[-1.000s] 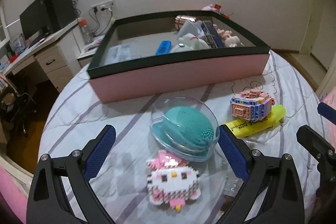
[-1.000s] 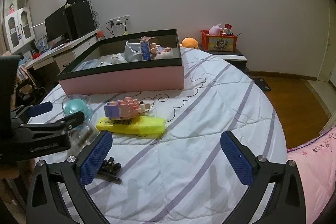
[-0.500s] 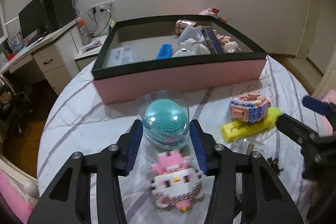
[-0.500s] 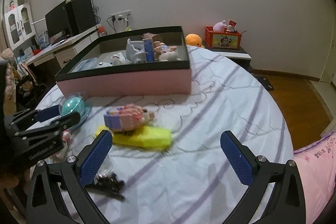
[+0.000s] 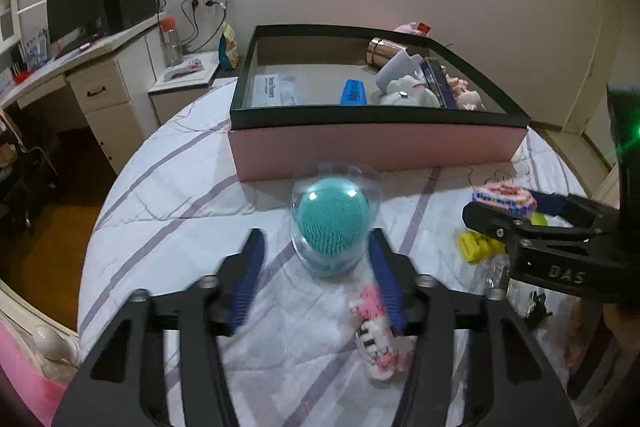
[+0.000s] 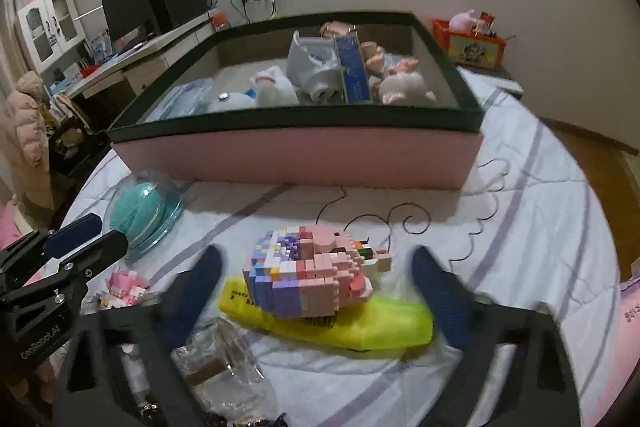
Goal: Organize rigid objects
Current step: 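Grasp the teal brush case with left tool while right tool grasps the pink block figure, then lift the brush case and block figure and carry both over the pink box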
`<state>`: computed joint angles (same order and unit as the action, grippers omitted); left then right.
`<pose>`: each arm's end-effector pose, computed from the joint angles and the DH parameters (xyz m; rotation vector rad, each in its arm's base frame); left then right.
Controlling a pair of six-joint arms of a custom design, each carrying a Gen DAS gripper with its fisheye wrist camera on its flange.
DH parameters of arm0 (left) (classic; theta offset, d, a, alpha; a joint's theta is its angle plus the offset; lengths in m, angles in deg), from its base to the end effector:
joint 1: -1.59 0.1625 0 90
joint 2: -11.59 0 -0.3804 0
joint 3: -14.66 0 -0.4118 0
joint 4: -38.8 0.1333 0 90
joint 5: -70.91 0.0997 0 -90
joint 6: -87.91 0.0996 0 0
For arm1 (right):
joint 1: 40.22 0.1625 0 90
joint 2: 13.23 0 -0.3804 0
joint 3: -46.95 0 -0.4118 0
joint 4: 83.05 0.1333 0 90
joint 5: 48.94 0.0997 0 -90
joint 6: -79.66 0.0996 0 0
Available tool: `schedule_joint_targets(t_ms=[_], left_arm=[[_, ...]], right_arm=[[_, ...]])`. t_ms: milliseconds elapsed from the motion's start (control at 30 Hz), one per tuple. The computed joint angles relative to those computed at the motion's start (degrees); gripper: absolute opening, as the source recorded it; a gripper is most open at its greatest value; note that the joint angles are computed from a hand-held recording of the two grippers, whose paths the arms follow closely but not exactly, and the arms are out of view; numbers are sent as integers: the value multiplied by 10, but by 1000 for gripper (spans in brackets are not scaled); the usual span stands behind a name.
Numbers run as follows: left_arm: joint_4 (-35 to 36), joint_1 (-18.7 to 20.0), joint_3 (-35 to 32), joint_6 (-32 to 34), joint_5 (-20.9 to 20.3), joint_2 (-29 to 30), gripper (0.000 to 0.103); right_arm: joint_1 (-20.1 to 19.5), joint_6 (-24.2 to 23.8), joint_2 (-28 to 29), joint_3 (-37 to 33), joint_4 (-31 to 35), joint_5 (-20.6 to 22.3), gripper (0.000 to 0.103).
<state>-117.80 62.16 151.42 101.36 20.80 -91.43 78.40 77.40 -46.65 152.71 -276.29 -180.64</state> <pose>-0.0159 -0.4295 0.2943 0.6406 2.3365 -0.8250 0.3300 -0.4649 -0.0330 0.3985 -2.3990 0.8608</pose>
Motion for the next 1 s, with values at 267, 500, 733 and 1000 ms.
schedule_joint_targets(t_ms=[267, 500, 733, 1000], left_arm=[[-8, 10, -29, 14, -10, 56, 67], [-23, 3, -28, 32, 10, 74, 55], [-74, -29, 14, 34, 19, 19, 55], [-51, -88, 54, -4, 44, -60, 55]], right_arm=[[-6, -19, -2, 9, -20, 11, 68], [-3, -21, -1, 11, -24, 9, 69], [12, -42, 7, 14, -79, -20, 68], [70, -106, 27, 6, -194, -77, 69]])
